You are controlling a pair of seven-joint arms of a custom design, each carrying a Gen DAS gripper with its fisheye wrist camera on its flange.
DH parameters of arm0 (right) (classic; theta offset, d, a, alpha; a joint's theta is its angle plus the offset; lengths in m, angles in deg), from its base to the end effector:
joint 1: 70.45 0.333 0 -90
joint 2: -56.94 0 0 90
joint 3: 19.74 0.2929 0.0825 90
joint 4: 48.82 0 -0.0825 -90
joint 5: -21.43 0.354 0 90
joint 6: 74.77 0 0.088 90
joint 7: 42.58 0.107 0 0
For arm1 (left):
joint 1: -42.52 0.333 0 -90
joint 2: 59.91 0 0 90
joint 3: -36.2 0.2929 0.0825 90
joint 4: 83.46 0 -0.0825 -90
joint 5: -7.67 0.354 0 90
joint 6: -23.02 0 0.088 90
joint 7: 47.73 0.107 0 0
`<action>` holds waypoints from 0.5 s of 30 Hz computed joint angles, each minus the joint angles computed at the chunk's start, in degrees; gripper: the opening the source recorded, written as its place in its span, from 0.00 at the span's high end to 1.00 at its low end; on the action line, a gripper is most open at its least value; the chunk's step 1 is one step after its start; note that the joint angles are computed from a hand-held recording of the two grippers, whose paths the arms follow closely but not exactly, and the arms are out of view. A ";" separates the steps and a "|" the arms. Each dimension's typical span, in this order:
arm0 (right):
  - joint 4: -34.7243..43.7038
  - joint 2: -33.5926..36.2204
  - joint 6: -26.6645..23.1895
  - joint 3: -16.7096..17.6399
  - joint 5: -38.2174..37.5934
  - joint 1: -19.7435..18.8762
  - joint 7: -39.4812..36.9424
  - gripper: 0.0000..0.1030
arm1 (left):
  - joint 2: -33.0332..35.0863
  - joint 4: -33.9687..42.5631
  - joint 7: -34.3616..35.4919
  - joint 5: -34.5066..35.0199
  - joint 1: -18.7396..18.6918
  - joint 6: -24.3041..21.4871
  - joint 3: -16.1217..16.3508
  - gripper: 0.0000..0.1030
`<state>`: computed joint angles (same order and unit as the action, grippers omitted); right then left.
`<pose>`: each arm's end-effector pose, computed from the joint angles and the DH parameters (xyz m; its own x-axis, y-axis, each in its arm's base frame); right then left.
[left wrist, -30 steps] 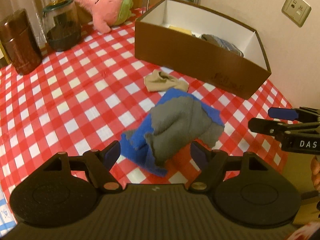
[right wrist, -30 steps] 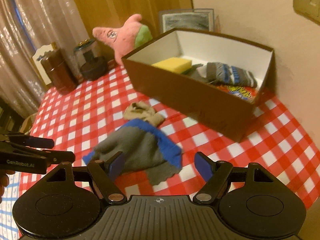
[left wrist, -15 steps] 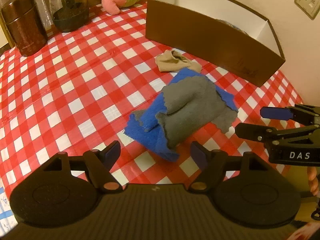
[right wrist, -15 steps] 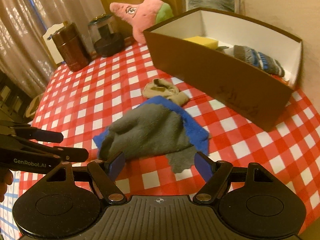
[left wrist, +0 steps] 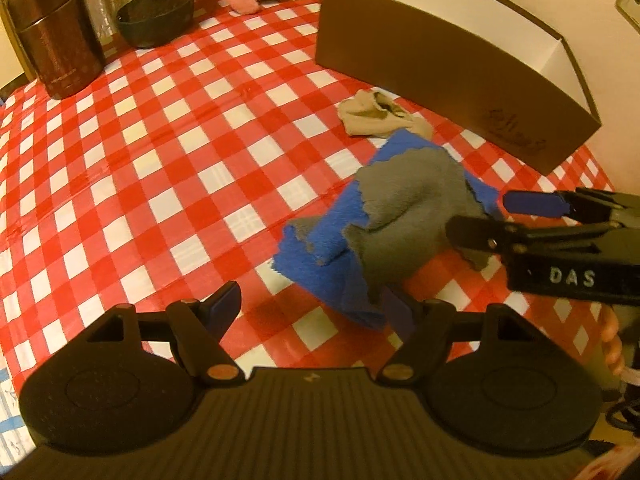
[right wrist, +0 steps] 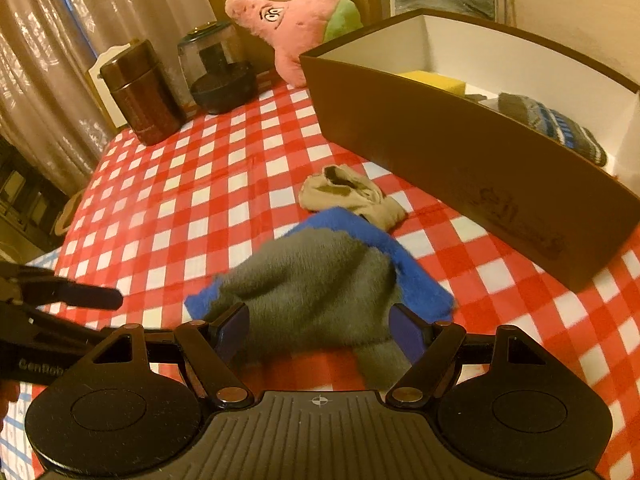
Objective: Organize soft objects
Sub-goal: 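Grasp the blue cloth with grey felt using the right tool and lift it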
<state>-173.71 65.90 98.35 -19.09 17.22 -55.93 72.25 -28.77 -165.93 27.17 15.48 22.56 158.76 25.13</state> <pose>0.5538 0.1556 0.3965 -0.0238 -0.9755 -0.2186 -0.7896 0.1525 -0.5943 0.6148 -0.3362 0.4142 -0.3178 -0.9452 0.0755 -0.8857 0.2675 -0.3795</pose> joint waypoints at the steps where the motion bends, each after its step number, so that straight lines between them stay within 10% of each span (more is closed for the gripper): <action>1: 0.78 0.90 0.18 -0.32 -0.52 0.24 0.41 0.26 | 0.06 -0.03 -0.07 -0.08 0.12 -0.08 0.08 0.27; 15: 10.02 11.02 0.28 -4.64 -3.24 4.52 3.63 0.32 | -0.17 -1.25 -1.91 0.68 1.10 0.05 0.85 0.27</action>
